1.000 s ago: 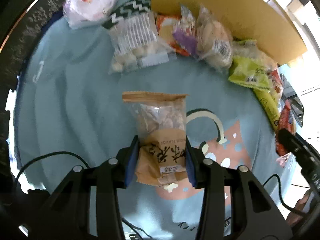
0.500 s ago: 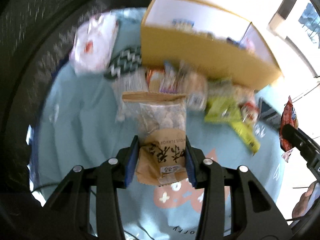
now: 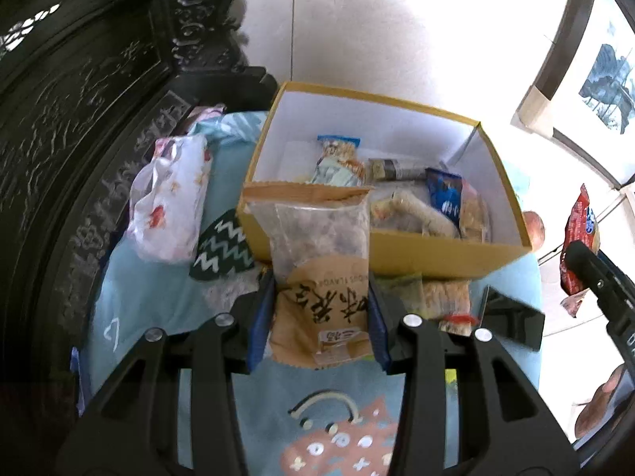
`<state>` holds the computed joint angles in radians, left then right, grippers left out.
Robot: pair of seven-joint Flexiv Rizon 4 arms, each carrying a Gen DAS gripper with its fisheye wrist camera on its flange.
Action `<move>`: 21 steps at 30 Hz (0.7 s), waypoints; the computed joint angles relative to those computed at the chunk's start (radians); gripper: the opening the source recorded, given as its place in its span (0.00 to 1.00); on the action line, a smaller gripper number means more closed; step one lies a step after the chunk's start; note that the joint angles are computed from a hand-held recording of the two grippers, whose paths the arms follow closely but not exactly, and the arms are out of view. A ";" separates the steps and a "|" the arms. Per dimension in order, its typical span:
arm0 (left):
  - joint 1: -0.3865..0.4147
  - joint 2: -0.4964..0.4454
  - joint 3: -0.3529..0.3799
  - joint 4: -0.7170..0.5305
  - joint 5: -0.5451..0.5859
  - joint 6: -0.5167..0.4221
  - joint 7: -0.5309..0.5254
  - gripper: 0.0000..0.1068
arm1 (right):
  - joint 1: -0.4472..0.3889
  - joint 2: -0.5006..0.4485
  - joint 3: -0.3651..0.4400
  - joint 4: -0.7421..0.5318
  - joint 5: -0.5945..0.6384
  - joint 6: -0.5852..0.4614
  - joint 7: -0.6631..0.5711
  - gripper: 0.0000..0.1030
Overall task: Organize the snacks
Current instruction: 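Carry both packs into the yellow box and release them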
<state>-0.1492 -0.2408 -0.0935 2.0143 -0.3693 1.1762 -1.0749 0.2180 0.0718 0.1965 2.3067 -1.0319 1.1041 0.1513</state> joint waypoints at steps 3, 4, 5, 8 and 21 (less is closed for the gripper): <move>-0.009 -0.032 -0.003 -0.038 0.008 0.003 -0.033 0.39 | -0.015 -0.019 -0.017 -0.008 -0.038 0.020 0.009 0.43; -0.012 -0.046 -0.004 -0.054 0.010 0.003 -0.047 0.39 | -0.021 -0.027 -0.026 -0.010 -0.049 0.033 0.010 0.43; -0.013 -0.056 -0.005 -0.067 0.015 0.000 -0.057 0.39 | -0.027 -0.041 -0.035 -0.017 -0.064 0.043 0.012 0.43; -0.017 -0.107 -0.013 -0.125 0.026 -0.012 -0.083 0.39 | -0.035 -0.077 -0.055 -0.038 -0.108 0.057 0.019 0.43; -0.020 -0.297 -0.055 -0.290 -0.010 0.055 -0.194 0.76 | -0.001 -0.217 -0.134 -0.127 -0.244 0.007 0.042 0.58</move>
